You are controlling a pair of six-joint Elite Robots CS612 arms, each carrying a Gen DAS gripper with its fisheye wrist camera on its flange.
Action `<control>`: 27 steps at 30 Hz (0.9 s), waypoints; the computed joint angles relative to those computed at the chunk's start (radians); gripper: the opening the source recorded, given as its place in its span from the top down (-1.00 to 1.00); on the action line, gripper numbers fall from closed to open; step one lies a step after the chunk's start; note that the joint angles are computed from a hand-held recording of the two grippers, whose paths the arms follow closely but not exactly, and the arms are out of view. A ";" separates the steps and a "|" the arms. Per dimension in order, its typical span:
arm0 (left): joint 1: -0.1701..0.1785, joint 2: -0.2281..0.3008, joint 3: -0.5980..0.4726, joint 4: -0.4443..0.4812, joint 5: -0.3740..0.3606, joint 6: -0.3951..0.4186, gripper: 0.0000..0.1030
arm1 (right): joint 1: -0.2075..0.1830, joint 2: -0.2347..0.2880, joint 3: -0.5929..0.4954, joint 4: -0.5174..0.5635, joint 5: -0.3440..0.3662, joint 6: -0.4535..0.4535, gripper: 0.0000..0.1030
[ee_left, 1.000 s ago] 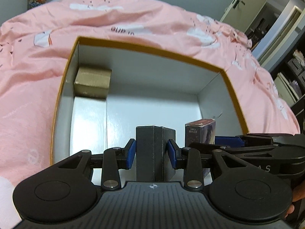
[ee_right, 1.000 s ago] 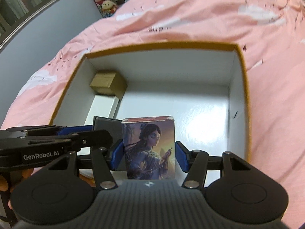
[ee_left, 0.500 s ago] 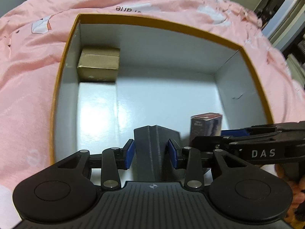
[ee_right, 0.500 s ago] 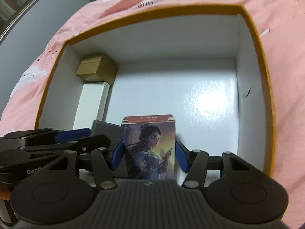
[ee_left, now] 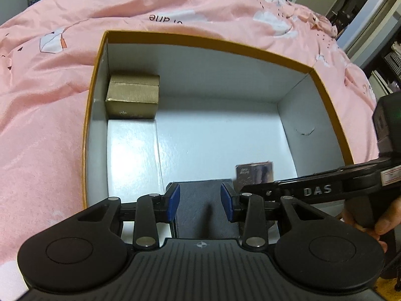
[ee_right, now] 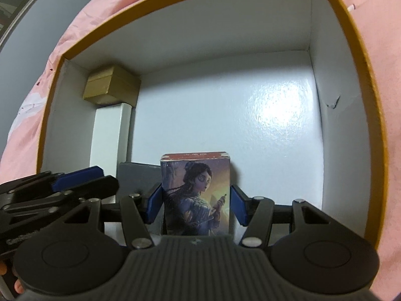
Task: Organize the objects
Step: 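Lower the gray case with the left tool while the right tool lowers the card box, then open both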
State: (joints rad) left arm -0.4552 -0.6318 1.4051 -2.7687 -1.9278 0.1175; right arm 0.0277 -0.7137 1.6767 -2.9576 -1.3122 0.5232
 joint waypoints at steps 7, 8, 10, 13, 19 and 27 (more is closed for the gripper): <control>-0.005 0.004 0.006 -0.039 0.014 -0.014 0.18 | -0.006 0.007 -0.017 0.040 0.032 0.024 -0.17; -0.005 0.004 0.007 -0.042 0.013 -0.017 0.18 | -0.008 0.006 -0.015 0.039 0.036 0.024 -0.17; -0.004 0.005 0.008 -0.047 0.009 -0.022 0.18 | -0.012 0.002 -0.007 0.028 0.049 0.024 -0.17; -0.002 0.005 0.015 -0.066 -0.001 -0.036 0.18 | -0.012 -0.007 0.003 0.028 0.038 0.003 -0.15; 0.000 0.005 0.031 -0.110 -0.015 -0.059 0.18 | -0.018 -0.006 0.011 0.048 0.044 -0.009 0.35; -0.004 0.006 0.044 -0.149 -0.003 -0.077 0.18 | -0.005 -0.005 0.006 0.051 0.012 -0.067 0.38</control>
State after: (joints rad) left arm -0.4592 -0.6254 1.4493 -2.9176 -1.9307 0.0402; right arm 0.0225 -0.7190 1.6824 -2.9069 -1.3005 0.4559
